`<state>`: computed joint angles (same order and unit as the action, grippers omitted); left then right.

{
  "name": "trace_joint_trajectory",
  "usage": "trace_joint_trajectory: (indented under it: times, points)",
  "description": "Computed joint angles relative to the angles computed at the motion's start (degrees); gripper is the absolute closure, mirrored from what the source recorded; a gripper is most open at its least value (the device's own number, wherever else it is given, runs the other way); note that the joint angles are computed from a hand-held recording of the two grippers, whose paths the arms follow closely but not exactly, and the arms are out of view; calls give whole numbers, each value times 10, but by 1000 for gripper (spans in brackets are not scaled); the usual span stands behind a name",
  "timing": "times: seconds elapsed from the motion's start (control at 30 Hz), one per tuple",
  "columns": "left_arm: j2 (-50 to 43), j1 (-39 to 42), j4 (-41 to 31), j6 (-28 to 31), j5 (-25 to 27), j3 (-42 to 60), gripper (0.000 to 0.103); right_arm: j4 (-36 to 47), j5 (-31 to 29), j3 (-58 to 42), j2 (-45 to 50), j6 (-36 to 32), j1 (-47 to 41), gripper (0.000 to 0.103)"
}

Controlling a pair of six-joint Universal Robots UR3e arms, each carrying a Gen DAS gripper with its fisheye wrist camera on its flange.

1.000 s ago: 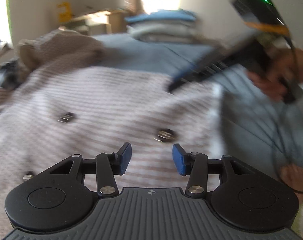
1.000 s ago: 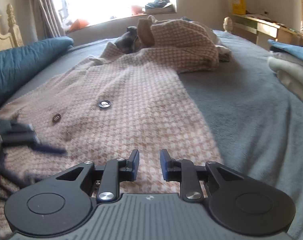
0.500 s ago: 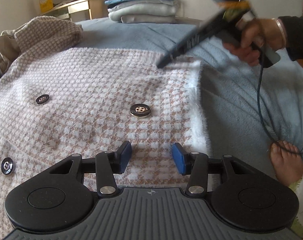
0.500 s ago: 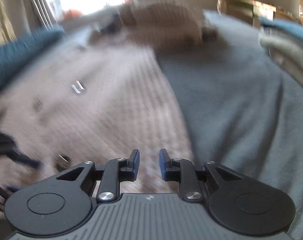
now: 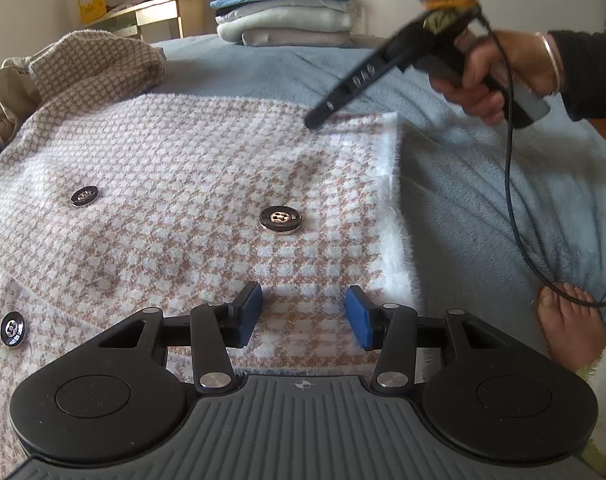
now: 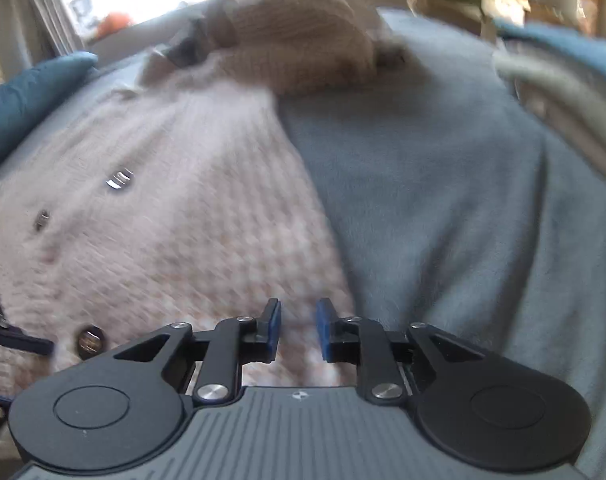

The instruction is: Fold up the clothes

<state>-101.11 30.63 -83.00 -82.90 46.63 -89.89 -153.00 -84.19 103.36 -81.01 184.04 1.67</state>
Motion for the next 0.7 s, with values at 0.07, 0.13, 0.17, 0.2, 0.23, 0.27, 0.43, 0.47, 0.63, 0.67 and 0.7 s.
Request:
trace_joint_trajectory:
  times: [0.07, 0.13, 0.17, 0.2, 0.23, 0.27, 0.43, 0.47, 0.63, 0.67, 0.7]
  points:
    - [1, 0, 3, 1, -2, -3, 56, -15, 16, -13, 8, -5, 12, 82]
    - [-1, -1, 1, 0, -1, 0, 55, -32, 30, -31, 36, -3, 25, 83]
    - [-1, -1, 0, 1, -1, 0, 55, -32, 22, -48, 58, -4, 33, 83]
    - [-1, -1, -1, 1, -1, 1, 55, -27, 6, -62, 82, -9, 40, 84]
    - [-1, -1, -2, 1, -1, 2, 55, -30, -4, -70, 102, -13, 43, 85]
    - [-1, -1, -1, 0, -1, 1, 55, -51, 6, -61, 108, -13, 32, 85]
    - [2, -1, 5, -2, -4, -5, 55, -40, 1, -91, 92, 44, 36, 88]
    - [1, -1, 3, -1, -4, -3, 55, -43, 21, -92, 90, 42, 34, 88]
    - [-4, 0, -11, 2, -3, 6, 55, -14, -16, -142, 152, 17, 54, 90]
    - [-3, 1, -10, 2, -3, 5, 55, -36, 6, -122, 149, 32, 37, 90]
    - [-1, 1, -9, 2, -3, 3, 55, -49, 22, -110, 146, 50, 24, 95]
